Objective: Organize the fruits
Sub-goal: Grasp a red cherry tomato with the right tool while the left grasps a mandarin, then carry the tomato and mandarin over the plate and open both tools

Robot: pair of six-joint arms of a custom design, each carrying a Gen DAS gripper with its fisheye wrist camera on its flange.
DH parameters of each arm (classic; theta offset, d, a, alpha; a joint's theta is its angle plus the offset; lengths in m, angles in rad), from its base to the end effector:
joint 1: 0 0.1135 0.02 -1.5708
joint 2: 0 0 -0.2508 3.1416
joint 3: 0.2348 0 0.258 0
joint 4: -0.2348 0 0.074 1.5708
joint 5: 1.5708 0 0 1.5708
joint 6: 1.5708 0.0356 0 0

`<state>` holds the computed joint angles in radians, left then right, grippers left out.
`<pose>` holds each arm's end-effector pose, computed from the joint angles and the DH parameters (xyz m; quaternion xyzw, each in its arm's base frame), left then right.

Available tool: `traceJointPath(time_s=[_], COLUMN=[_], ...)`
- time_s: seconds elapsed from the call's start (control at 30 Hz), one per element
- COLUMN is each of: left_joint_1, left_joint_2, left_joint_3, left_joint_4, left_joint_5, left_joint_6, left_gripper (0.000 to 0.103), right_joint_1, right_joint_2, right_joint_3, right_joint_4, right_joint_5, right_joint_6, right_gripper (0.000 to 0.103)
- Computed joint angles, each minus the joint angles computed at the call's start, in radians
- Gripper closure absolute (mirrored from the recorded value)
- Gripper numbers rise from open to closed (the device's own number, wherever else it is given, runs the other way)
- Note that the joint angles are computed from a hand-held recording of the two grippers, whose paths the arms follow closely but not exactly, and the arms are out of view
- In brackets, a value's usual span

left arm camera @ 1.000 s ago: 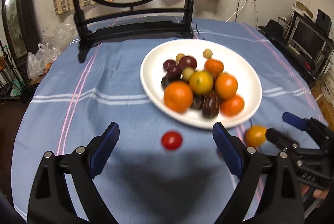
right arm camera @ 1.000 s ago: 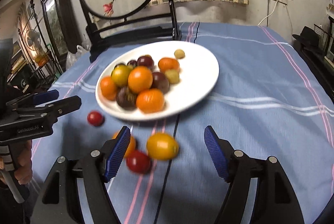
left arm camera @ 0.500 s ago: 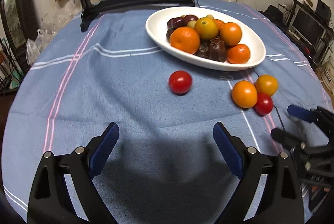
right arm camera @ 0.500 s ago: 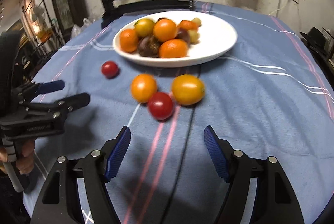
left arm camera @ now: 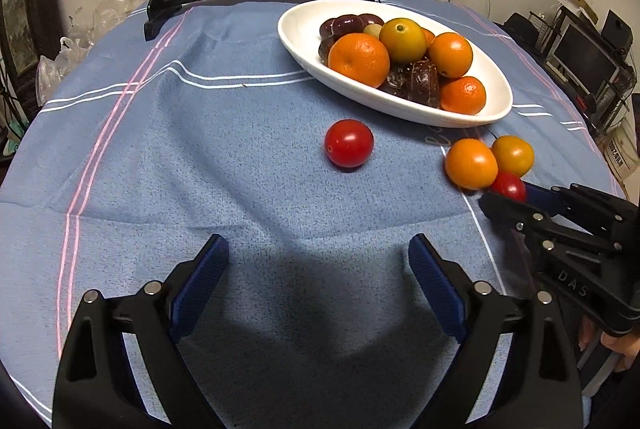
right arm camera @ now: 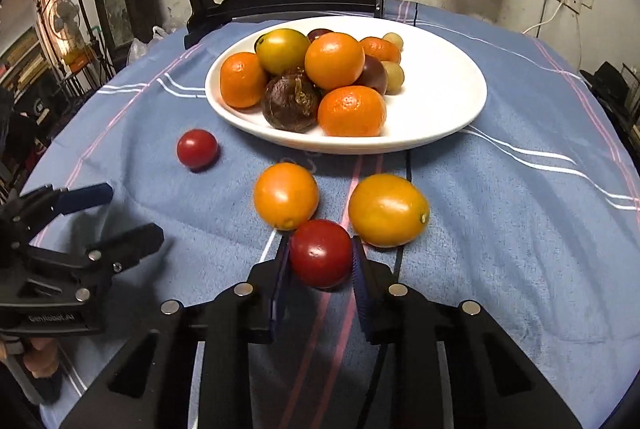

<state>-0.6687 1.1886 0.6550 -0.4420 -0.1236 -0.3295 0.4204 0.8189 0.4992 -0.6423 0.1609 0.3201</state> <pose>0.1866 -0.1418 0.1797 0.1432 0.9436 -0.0882 0.2852 0.1559 0.0634 0.1853 -0.0236 0.9510 0.0366 0.3062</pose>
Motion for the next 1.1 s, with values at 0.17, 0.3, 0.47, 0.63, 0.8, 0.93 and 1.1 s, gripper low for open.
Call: traceJointPath(time_s=[0.17,0.3,0.47,0.63,0.8,0.93,1.1], left_joint_1=[-0.008,-0.036,-0.133,-0.232,-0.267,-0.278,-0.264], left_joint_2=[0.018,0.019,0.048,0.179,0.314,0.395,0.402], left_joint_3=[0.008,0.026,0.063,0.162,0.273,0.348,0.364], left_joint_4=[-0.004,-0.029,-0.048,-0.04,-0.047,-0.048,-0.047], left_joint_5=[-0.01,-0.014,-0.025,-0.065,-0.077,-0.108,-0.098], left_joint_6=[-0.01,-0.027,-0.065,-0.093,-0.104,-0.102,-0.081], left_gripper=[0.014,0.014,0.014,0.017,0.035,0.046,0.066], right_joint_1=[-0.065,-0.137,-0.263,-0.399,-0.48,-0.505,-0.513], right_joint_2=[-0.093,-0.175,-0.284,-0.324,-0.33,-0.33,-0.349], right_joint_3=[-0.023,-0.043,-0.05,-0.048,-0.047,-0.046,-0.051], right_joint_4=[-0.055,-0.107,-0.182,-0.224,-0.231,-0.231,-0.233], right_joint_5=[-0.083,-0.154,-0.236,-0.322,-0.386,-0.414,-0.423], right_joint_6=[-0.017,-0.049,-0.135,-0.224,-0.269,-0.283,-0.288], right_gripper=[0.074,0.074,0.074,0.074,0.074,0.074,0.074])
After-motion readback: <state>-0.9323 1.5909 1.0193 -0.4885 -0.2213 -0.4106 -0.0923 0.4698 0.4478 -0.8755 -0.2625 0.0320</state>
